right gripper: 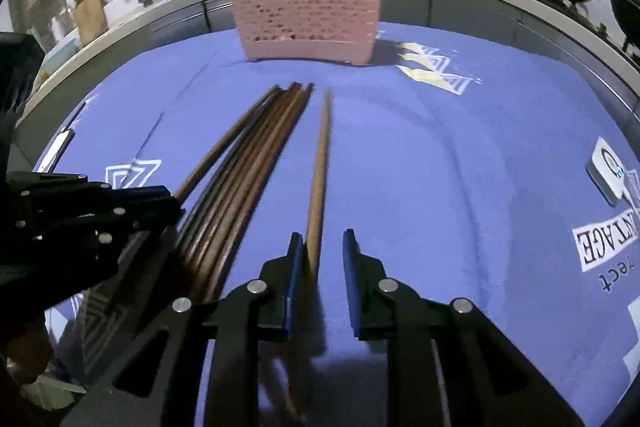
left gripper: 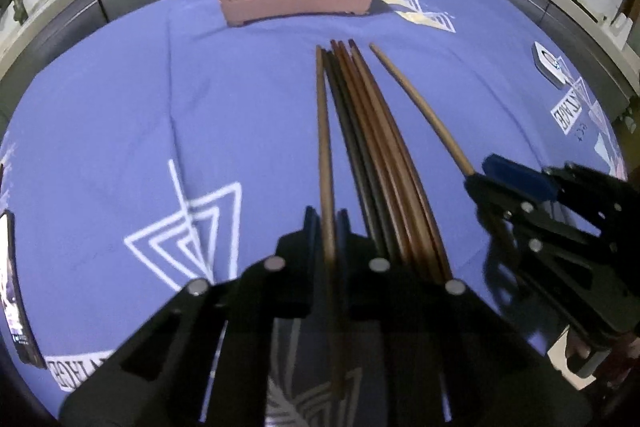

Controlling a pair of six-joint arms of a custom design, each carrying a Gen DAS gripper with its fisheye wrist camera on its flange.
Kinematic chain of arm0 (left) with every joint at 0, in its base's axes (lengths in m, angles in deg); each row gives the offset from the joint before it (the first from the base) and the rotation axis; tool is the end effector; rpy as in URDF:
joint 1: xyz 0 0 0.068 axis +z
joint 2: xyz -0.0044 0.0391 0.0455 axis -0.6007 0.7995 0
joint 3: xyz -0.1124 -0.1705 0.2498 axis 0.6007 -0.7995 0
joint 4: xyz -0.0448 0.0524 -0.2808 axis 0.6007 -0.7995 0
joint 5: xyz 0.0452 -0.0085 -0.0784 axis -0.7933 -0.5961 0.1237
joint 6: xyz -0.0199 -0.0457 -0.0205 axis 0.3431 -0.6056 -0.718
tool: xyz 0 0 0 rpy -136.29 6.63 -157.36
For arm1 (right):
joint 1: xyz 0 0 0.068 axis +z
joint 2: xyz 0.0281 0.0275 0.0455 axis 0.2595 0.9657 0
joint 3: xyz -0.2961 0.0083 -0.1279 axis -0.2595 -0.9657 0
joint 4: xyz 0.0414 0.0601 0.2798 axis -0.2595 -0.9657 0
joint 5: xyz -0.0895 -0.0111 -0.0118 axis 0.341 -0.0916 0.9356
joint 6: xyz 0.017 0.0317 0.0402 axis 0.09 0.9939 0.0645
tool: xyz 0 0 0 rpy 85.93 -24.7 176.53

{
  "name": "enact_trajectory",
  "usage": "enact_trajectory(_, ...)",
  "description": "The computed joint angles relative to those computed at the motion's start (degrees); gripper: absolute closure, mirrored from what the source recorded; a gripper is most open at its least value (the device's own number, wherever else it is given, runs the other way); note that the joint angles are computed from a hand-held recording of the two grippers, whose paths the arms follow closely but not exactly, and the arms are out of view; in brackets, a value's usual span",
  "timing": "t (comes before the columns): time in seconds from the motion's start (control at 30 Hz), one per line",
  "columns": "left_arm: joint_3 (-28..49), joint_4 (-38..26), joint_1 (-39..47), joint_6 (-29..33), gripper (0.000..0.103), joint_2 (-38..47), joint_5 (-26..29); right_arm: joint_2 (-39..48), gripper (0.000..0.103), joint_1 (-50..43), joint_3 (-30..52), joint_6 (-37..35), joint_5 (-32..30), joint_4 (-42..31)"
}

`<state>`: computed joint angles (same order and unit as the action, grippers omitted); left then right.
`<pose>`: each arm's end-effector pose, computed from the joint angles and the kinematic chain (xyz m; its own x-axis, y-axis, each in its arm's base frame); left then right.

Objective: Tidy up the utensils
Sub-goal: 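Grasp a chopstick with the right tool while the left tool grasps another, then raise both chopsticks upright into the pink caddy and open both tools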

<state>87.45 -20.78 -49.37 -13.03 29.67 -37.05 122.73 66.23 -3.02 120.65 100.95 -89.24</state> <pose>0.2591 -0.0615 0.1776 -0.8089 0.2983 -0.5066 0.3679 0.9290 -0.0403 0.2243 0.2578 0.1533 -0.7658 -0.0994 -0.6354 -0.1904 0.9787 0.0763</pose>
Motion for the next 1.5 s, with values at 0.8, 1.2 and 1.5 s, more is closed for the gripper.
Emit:
enact_trajectory(0.8,15.8,-5.3,7.2,2.6,0.098,6.8,14.0,-1.3,0.097,-12.3,6.5,-10.1,-16.9,7.8)
enact_trajectory(1.2,32.0,-9.6,11.9,0.5,0.098,-4.8,19.3,-7.2,0.097,-13.9,18.5,-17.5,-13.0,13.5)
enact_trajectory(1.5,47.6,-4.9,8.0,-2.8,0.098,8.0,6.7,6.6,0.097,-17.2,37.7,-22.2,-9.5,14.2)
